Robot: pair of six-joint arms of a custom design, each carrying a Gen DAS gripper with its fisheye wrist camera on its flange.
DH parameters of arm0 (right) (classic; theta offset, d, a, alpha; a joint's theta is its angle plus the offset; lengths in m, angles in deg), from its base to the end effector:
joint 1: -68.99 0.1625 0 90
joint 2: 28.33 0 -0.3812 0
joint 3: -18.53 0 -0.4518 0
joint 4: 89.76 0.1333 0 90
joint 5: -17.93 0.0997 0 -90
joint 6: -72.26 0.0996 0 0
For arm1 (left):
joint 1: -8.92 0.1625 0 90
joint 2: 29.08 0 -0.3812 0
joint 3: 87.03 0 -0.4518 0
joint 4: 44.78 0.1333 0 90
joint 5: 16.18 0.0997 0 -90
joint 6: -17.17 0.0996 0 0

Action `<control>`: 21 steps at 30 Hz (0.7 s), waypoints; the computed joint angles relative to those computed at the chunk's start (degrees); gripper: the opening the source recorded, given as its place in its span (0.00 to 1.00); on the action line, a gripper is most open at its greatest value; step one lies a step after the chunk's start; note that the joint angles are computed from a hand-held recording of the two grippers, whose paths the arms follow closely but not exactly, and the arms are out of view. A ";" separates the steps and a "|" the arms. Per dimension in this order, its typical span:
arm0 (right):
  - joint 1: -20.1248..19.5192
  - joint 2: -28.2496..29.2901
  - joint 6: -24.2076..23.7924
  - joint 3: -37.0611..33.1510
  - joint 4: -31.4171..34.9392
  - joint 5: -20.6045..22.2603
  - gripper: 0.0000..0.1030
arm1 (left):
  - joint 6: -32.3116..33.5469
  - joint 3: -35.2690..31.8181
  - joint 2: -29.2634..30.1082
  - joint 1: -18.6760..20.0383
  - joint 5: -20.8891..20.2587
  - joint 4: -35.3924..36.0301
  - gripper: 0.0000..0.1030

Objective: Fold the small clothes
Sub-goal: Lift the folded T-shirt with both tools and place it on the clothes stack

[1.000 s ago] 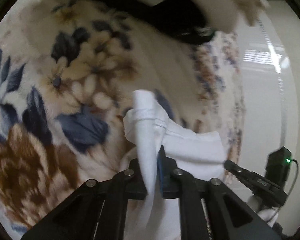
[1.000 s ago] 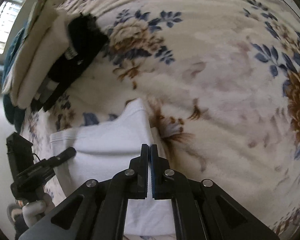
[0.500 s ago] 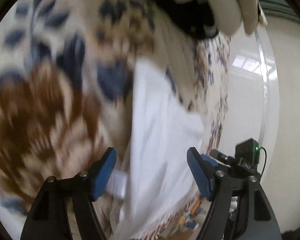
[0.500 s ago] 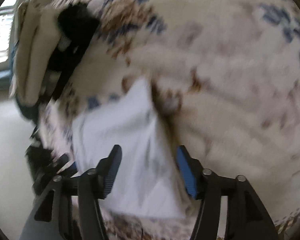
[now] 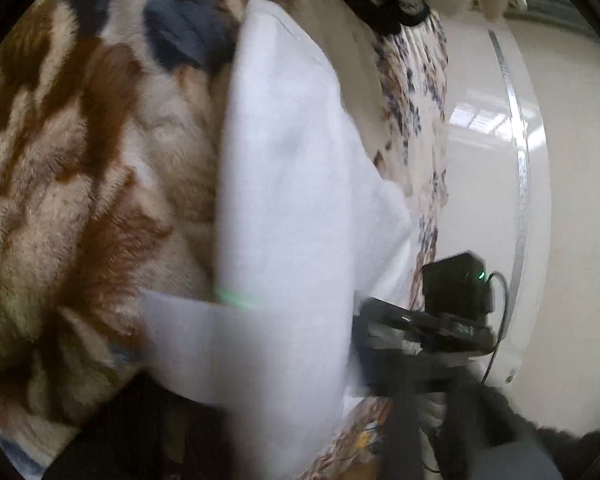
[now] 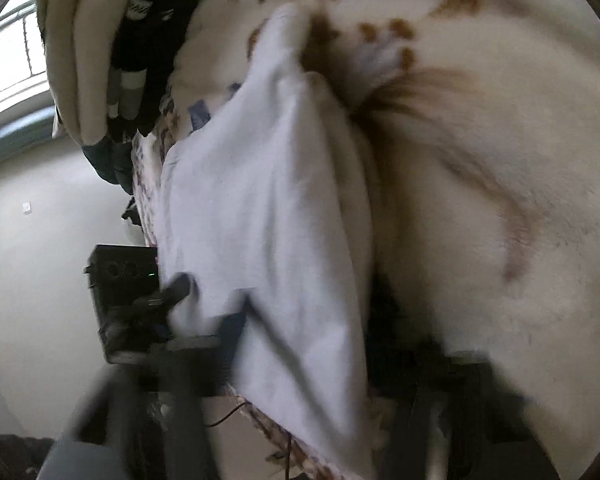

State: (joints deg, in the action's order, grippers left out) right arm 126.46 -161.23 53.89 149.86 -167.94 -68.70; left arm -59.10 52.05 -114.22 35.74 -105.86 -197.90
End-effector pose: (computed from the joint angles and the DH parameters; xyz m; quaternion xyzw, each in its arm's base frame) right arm -0.0292 -0.3046 0.3385 0.1253 0.9877 0.0680 0.0648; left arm -0.3078 -0.3056 0.0947 0.1138 -0.9903 0.0303 0.0741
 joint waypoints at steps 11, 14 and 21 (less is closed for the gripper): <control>20.12 3.70 15.14 -12.74 1.65 2.73 0.10 | 0.13 -15.12 -2.66 -3.78 4.93 16.01 0.15; 29.93 11.56 21.14 -20.67 -1.33 3.49 0.10 | 4.52 -24.84 -0.45 -2.58 7.28 22.61 0.15; 44.03 36.50 27.20 -41.81 -13.01 2.45 0.10 | 15.83 -44.78 7.06 3.84 13.77 29.88 0.17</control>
